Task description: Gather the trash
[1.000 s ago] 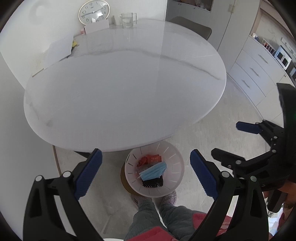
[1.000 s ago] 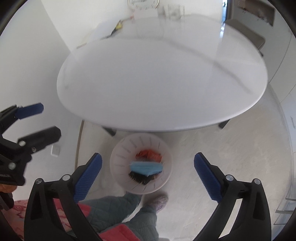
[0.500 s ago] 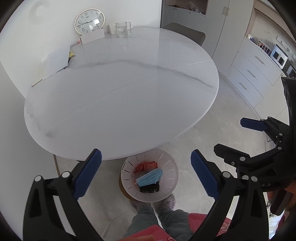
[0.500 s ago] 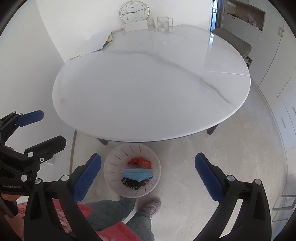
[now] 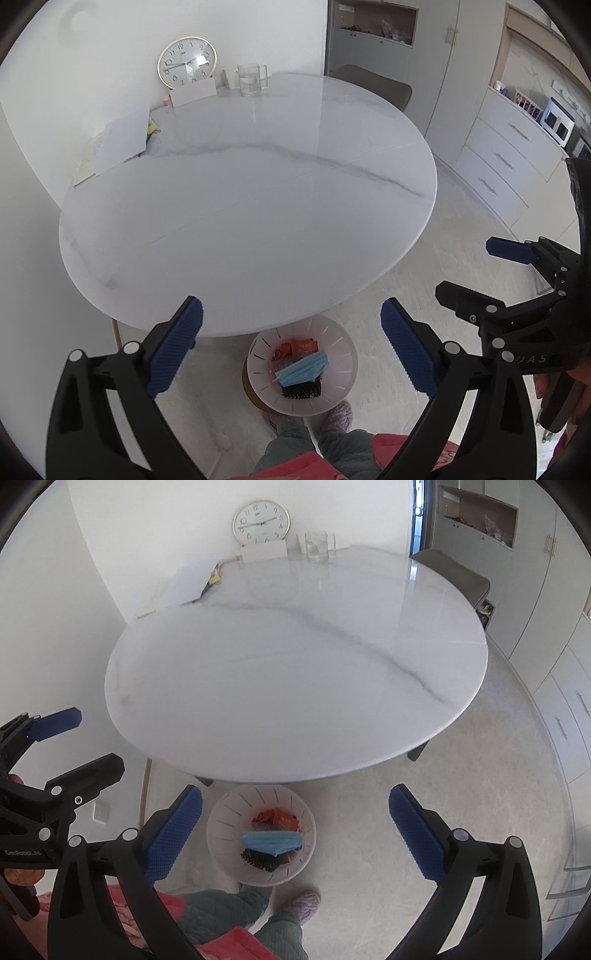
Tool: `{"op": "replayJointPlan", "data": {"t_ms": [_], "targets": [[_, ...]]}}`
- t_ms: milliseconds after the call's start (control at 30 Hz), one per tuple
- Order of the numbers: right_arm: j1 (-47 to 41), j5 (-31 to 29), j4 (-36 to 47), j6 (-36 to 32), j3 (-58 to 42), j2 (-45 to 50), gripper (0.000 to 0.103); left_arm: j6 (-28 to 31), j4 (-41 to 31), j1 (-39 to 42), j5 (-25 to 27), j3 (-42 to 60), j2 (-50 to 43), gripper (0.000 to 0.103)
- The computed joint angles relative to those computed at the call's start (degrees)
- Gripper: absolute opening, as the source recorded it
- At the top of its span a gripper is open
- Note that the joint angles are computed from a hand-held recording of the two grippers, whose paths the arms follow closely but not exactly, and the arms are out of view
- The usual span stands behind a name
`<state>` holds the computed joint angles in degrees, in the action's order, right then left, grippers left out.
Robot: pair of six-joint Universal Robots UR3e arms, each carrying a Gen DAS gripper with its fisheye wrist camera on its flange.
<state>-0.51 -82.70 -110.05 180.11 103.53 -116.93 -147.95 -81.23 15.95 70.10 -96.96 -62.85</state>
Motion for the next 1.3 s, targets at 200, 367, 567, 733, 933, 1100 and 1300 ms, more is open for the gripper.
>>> {"op": "replayJointPlan", "data": {"t_ms": [200, 367, 567, 733, 933, 1100, 1300], "targets": [[0.54, -0.85, 0.06, -0.13, -8.84, 3.91, 0.1, -3.06, -1.8, 2.15, -1.81, 9.92, -3.79, 0.095], [0.89, -2.46, 1.25, -0.06, -22.93, 10.51, 0.1, -6.55, -2.45, 0.84, -0.29, 25.42, -11.97, 0.095], [-1.18, -1.07, 8.11, -0.14, -46.84, 21.23, 0.101, -12.67, -12.33, -0.01, 0.65, 51.43, -24.86, 0.095], [0.12, -3.94, 13.91, 0.11, -61.89, 28.25, 0.101, -17.57, -20.2, -1.8, 3.6, 67.46, -33.32, 0.095], [-0.58, -3.21, 15.0, 2.22, -63.91, 28.75, 0.101, -18.3, -21.6, -3.26, 7.02, 68.95, -35.0, 0.095], [-1.18, -2.99, 12.46, 3.18, -54.94, 24.98, 0.101, -17.41, -13.93, -3.98, 9.11, 56.97, -30.31, 0.095], [-1.77, -1.49, 9.42, 4.68, -43.44, 21.44, 0.101, -15.96, -6.71, -5.69, 11.2, 46.94, -27.13, 0.095]]}}
